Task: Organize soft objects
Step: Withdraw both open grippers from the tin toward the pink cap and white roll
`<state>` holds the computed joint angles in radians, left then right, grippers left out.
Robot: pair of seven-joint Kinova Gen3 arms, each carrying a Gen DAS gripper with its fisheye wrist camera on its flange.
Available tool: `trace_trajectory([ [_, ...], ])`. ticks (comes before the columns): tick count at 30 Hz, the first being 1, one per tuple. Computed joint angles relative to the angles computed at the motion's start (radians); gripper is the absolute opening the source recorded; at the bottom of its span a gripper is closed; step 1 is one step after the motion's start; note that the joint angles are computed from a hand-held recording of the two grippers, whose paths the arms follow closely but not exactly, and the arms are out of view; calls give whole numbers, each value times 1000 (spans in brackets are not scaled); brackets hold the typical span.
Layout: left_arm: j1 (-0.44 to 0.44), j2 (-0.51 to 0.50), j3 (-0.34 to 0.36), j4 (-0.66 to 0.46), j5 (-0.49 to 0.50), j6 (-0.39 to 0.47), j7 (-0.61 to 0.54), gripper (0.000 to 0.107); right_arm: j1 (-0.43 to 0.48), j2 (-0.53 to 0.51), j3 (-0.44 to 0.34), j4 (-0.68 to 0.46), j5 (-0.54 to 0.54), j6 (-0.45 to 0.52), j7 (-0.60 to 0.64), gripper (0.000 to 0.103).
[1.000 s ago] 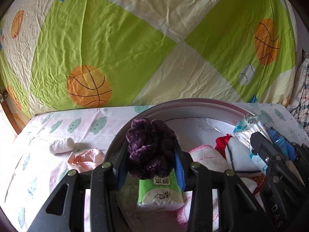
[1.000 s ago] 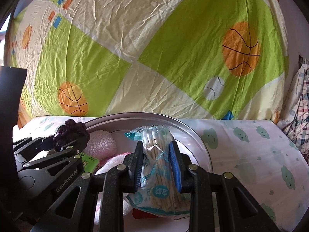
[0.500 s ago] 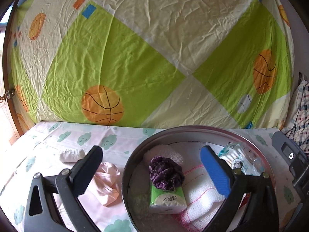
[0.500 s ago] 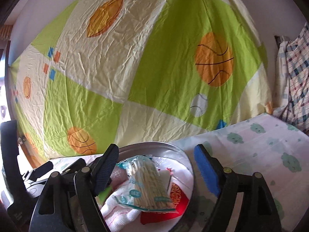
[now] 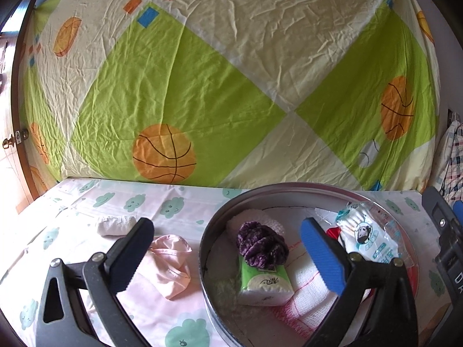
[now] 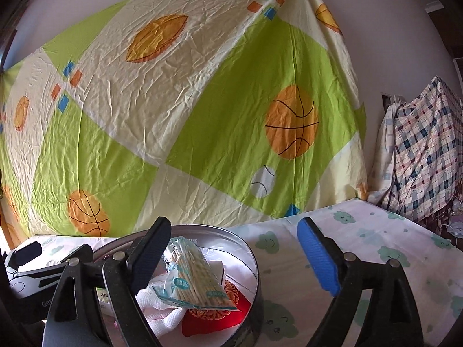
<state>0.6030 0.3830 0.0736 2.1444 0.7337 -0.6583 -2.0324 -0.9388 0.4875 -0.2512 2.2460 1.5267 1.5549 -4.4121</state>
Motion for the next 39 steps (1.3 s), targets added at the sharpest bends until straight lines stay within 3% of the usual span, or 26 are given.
trace_trajectory([
  [12, 54, 33, 8, 61, 72, -177, -76, 103, -69, 50, 10, -62, -60, 72, 39, 91],
  [27, -15, -1, 19, 133, -31, -130, -7, 103, -166, 86, 16, -118, -156, 150, -2, 91],
  [39, -80, -19, -12, 171, -96, -108, 33, 103, -187, 92, 25, -198, -141, 90, 74, 91],
])
